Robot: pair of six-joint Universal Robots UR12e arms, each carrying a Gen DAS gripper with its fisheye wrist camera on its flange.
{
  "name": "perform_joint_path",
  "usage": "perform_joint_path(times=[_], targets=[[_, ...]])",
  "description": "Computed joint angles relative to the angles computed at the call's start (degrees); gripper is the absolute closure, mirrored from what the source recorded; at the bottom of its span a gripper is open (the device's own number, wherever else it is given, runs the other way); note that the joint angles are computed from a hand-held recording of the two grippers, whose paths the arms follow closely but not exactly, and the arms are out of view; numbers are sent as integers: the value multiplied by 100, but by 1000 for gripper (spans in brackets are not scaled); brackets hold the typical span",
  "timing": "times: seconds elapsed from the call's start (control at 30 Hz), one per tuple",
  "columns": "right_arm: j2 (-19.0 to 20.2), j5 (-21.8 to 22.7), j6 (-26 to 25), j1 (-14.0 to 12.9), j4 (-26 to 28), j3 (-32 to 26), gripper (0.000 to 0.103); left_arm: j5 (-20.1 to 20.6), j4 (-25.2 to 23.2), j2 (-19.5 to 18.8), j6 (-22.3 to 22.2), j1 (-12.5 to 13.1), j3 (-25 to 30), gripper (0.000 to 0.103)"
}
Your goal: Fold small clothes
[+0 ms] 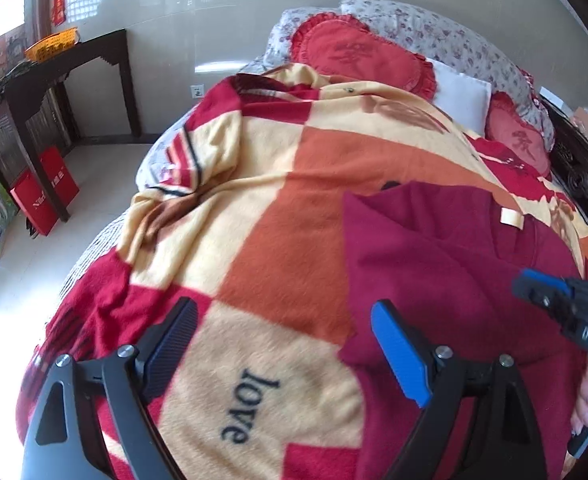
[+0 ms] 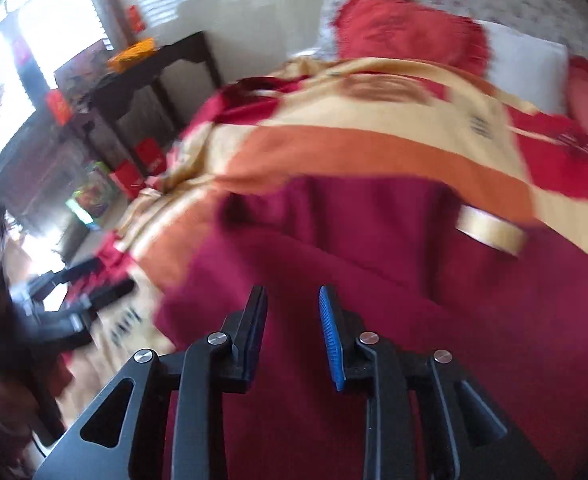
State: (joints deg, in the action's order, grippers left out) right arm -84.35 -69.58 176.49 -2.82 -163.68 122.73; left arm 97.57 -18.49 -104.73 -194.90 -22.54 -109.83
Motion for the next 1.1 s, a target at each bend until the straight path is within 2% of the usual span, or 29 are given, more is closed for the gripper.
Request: perform_joint_path(times=[0.1, 0.2, 0.23, 0.27, 0.33, 0.4, 0.43, 0.5, 0.57, 0.6, 0.67, 0.77, 0.83, 0.93, 1.0, 1.1], targets=[[-248, -1104, -60, -136, -35, 350, 95, 44, -176, -153, 108, -124, 150, 11], [-221, -1808, 101, -298, 160, 442, 95, 294, -483, -374, 261, -243, 313, 11], [-191, -1744, 155, -395, 289, 433, 95, 373, -641, -431, 268, -263, 365, 10], [-237, -1440, 168, -543, 322, 480, 95, 341, -630, -444, 244, -251, 350, 10], [-382, -1257, 305, -669, 323, 531, 95, 251, -590, -405, 154, -216, 315, 10], [-540, -1180, 377, -777, 4, 657, 92, 252, -622, -372, 118, -212, 324, 10], [-591, -1310, 431, -802, -136, 702, 88, 318, -575, -345, 120, -227, 314, 10], [-564, -1830, 559, -744, -175, 685, 85, 460, -533, -319, 138, -270, 314, 10], [-388, -2295, 572, -703, 277, 544, 85, 500, -545, -294, 143, -303, 326, 10], [-294, -2264, 593, -724, 465, 492, 85, 482, -567, -271, 146, -316, 331, 10], [-339, -2058, 710, -805, 302, 582, 85, 443, -495, -203, 200, -351, 290, 10], [-689, -1165, 835, -1200, 185, 755, 85, 463, -432, -150, 281, -409, 277, 10], [-842, -1096, 1008, -1351, 83, 813, 85, 379, -403, -134, 279, -426, 285, 10], [-1018, -1046, 970, -1556, 315, 790, 85, 284, -371, -159, 253, -481, 329, 10], [-1076, -1073, 886, -1604, 513, 783, 85, 242, -404, -190, 257, -527, 365, 10], [-1231, -1219, 799, -1649, 397, 954, 85, 180, -529, -235, 302, -581, 418, 10]])
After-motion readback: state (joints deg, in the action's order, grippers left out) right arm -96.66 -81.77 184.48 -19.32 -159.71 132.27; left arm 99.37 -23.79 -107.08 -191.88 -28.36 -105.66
